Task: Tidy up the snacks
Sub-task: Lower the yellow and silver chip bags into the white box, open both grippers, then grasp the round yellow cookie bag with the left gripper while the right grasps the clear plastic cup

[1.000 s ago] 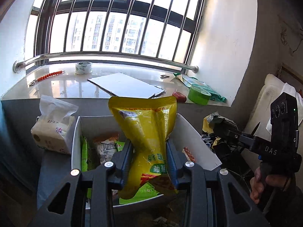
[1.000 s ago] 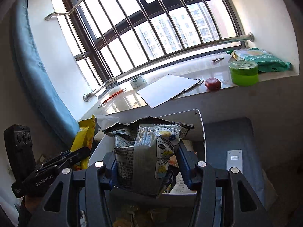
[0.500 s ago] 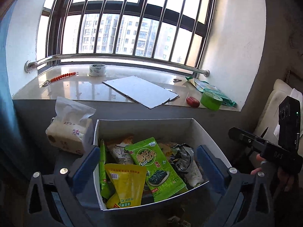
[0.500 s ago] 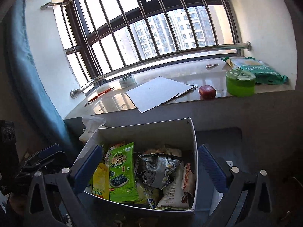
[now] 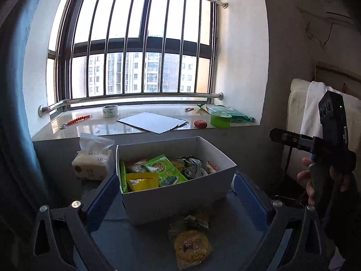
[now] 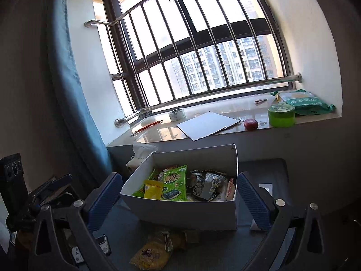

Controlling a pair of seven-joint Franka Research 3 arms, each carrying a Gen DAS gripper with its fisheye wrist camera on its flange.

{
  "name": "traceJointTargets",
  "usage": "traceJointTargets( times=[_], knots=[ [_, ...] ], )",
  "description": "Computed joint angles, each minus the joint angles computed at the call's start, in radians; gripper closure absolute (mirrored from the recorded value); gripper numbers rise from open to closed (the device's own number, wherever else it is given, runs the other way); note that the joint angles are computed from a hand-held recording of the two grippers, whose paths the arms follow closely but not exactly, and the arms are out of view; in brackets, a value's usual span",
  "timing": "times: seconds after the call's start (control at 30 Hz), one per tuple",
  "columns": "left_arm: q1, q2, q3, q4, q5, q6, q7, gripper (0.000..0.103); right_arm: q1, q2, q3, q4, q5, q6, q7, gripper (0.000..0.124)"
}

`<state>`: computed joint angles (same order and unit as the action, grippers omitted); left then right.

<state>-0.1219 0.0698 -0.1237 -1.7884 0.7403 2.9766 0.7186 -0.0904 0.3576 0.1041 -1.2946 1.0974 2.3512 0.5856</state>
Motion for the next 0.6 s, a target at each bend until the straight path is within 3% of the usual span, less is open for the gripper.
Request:
traceJointTargets(
  times=[0.13,0.27,0.33,0.6],
  knots=[
    [-0.005,-0.075,-0.008,-0.124,0.149,0.016,-0.181,0.000,-0.023,-0.144,-0.016,-0.233,0.117,0.001,-0.121,0.021],
    [0.017,-0.113,-0.040,-0.219,0.159,0.048,-0.270,0.000,-0.005,-0.237,-0.070,-0.413,0.202,-0.016,-0.162,0.021],
    [0.018,-0.118,-0.049,-0.247,0.108,0.048,-0.252,0.000,0.011,-0.259,-0.096,-0.469,0.217,-0.023,-0.162,0.021],
    [0.025,-0.109,-0.062,-0.252,0.055,0.037,-0.221,0.000,0.050,-0.176,-0.120,-0.412,0.073,-0.034,-0.039,0.021]
  ],
)
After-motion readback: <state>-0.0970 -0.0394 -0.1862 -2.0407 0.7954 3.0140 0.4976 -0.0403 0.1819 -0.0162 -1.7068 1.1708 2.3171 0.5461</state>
